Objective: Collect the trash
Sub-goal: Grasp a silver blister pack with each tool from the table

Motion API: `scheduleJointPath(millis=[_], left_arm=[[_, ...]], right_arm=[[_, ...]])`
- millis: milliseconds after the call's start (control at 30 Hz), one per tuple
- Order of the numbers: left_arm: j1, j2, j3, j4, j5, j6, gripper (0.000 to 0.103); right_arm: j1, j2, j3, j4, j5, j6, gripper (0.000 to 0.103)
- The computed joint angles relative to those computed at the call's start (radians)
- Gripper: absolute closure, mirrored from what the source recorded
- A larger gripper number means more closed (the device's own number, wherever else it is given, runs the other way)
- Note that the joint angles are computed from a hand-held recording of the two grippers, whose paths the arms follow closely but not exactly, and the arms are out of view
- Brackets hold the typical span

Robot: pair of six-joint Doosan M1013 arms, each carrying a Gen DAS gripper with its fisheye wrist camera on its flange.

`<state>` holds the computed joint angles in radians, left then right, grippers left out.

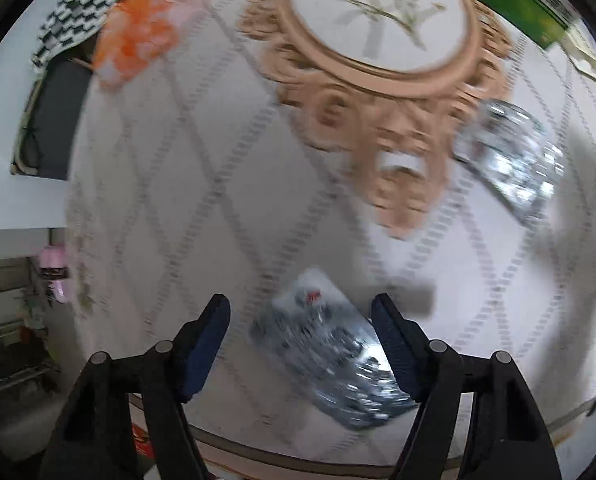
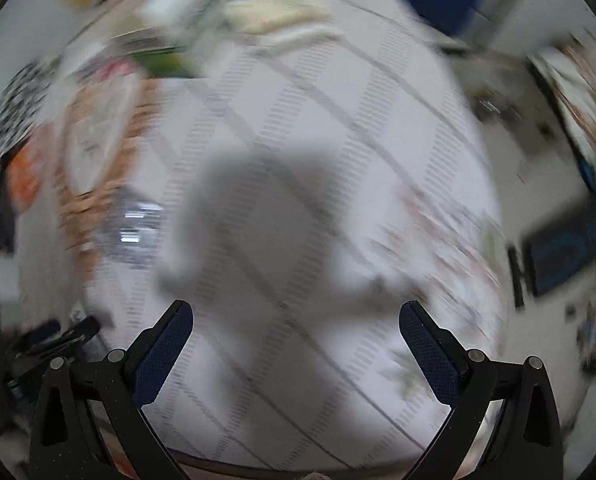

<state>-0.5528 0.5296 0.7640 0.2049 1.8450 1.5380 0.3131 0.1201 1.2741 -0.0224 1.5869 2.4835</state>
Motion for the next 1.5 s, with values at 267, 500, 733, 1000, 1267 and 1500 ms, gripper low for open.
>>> scheduleJointPath(millis=[267,500,733,1000,1267,1500], left_arm=[[0.099,-0.021,0.012,-0.188,0.015,-0.292,0.032],[0.161,-0.086,0.15,-0.426,0.005,-0.513,0.032],[0.147,-0.087,0.183,-0.432,-0.022,-0.548,0.034],[0.058,-0.063,0.131,-0.26,-0.061,-0.104,0.049],[0.029,-0.057,0.162,-0.237,-0.066,-0.135,0.041],[0.01,-0.051,0.14,-0.212,-0.066,-0.129,0.043]], right_arm=[[0.053,0.214,-0.245,-0.067,0.082,-0.473,0.0],[0.068,0.281,-0.297,-0.064,0.114,-0.555,0.026],[0.026,0.189,-0.179,-0.002,0.108,-0.281,0.039],[-0.027,0.047,0.008,0.103,0.024,-0.027,0.032],[-0.048,0.0,0.047,0.061,-0.02,-0.035,0.016],[0.019,0.101,-0.046,-0.043,0.054,-0.022,0.022]])
